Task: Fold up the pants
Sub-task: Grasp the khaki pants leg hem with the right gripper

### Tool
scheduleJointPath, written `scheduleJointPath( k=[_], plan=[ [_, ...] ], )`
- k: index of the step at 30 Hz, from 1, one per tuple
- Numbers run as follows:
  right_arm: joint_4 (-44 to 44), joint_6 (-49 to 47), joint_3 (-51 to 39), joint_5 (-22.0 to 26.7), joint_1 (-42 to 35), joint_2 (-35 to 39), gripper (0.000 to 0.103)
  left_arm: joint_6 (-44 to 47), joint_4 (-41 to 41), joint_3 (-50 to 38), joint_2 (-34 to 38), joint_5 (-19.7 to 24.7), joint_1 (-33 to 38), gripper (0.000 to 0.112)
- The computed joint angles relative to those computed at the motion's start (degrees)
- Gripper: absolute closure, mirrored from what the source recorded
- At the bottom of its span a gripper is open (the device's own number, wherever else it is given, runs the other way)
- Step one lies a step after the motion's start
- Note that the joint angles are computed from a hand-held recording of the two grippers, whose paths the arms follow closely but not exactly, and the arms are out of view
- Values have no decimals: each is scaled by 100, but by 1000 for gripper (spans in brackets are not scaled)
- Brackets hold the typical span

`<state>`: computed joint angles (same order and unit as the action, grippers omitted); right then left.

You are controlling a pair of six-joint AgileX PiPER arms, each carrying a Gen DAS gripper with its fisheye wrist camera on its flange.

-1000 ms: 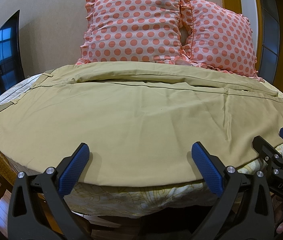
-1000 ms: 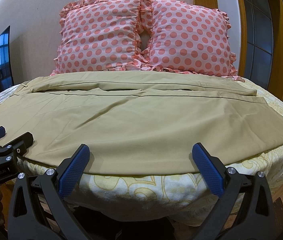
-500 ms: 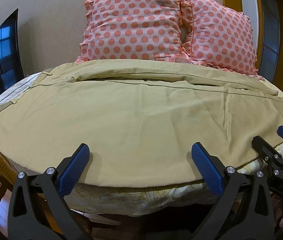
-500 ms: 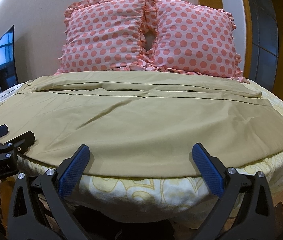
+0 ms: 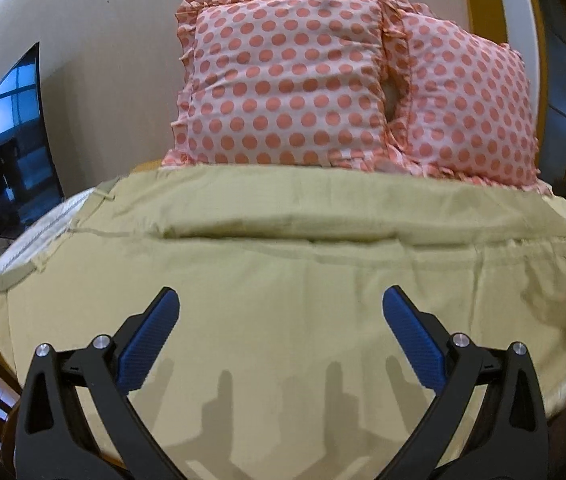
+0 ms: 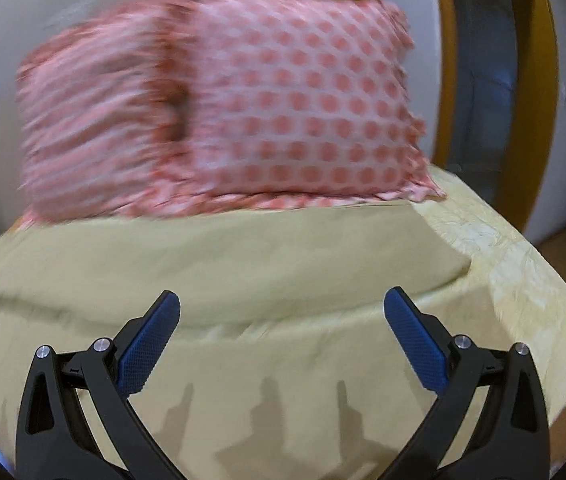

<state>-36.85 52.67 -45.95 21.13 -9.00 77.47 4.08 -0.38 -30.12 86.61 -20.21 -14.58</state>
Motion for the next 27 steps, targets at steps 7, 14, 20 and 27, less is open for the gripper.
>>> scheduleJointPath(
  k=[7,14,20,27],
  plan=[
    [1893,-1451,-4000,1358,-1521,3635,35,42,-183,-705,408,333,-118,11],
    [2068,-907,-7277,3514,-1773,5814,46,-325,256,-1015,807,388,63,11],
    [1177,-609,-7546,3702,-1528,6139,50,-1495,1439,-1183,978,494,268,11],
    [1791,-489,-3629,437,-2243,4058,96,-2682,2642,-1005,855,259,562,11]
  ],
)
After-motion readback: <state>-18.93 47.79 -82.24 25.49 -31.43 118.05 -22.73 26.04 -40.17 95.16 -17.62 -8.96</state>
